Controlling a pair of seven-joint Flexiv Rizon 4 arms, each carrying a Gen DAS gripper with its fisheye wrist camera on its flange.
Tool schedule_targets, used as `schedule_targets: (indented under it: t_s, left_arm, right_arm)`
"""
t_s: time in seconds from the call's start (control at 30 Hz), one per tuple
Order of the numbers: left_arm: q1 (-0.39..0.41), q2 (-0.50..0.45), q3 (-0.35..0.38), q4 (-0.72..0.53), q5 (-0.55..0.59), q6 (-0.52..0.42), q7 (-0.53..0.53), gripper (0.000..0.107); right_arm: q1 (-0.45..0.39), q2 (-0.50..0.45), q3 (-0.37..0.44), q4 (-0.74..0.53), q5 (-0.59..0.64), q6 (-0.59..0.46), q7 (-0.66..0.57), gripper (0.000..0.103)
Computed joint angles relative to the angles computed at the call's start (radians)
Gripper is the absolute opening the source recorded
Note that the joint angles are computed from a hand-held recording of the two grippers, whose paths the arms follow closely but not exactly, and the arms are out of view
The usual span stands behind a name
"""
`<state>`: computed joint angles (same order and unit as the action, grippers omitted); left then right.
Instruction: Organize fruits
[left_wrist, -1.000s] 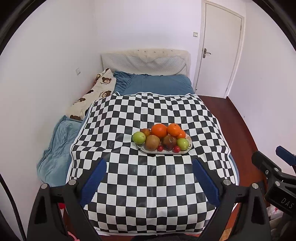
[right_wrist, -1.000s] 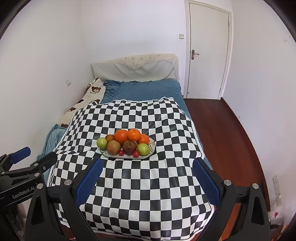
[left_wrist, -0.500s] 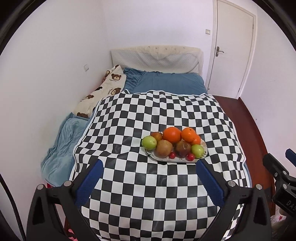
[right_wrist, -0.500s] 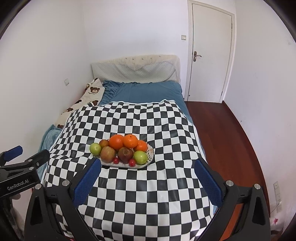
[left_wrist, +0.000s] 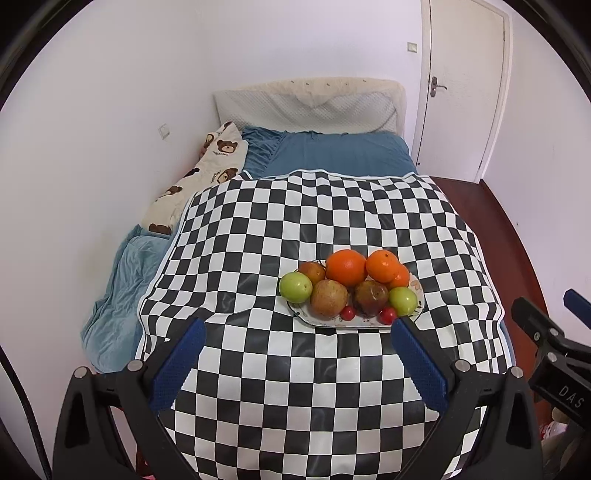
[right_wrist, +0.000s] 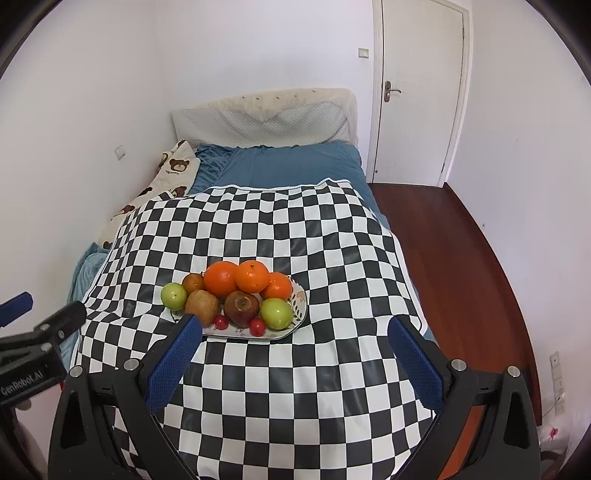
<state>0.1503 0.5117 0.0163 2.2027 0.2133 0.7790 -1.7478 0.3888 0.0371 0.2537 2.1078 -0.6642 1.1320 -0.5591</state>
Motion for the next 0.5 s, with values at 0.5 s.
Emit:
schedule_targets:
  t_s: [0.5]
  left_arm:
    - [-0.001,-0.017,-0.002,-0.002,0.0,0.006,-0.005,0.103]
  right_arm:
    - [0.008,-0.03,-0.012,-0.02,-0.004,0.003,0.004,0.102]
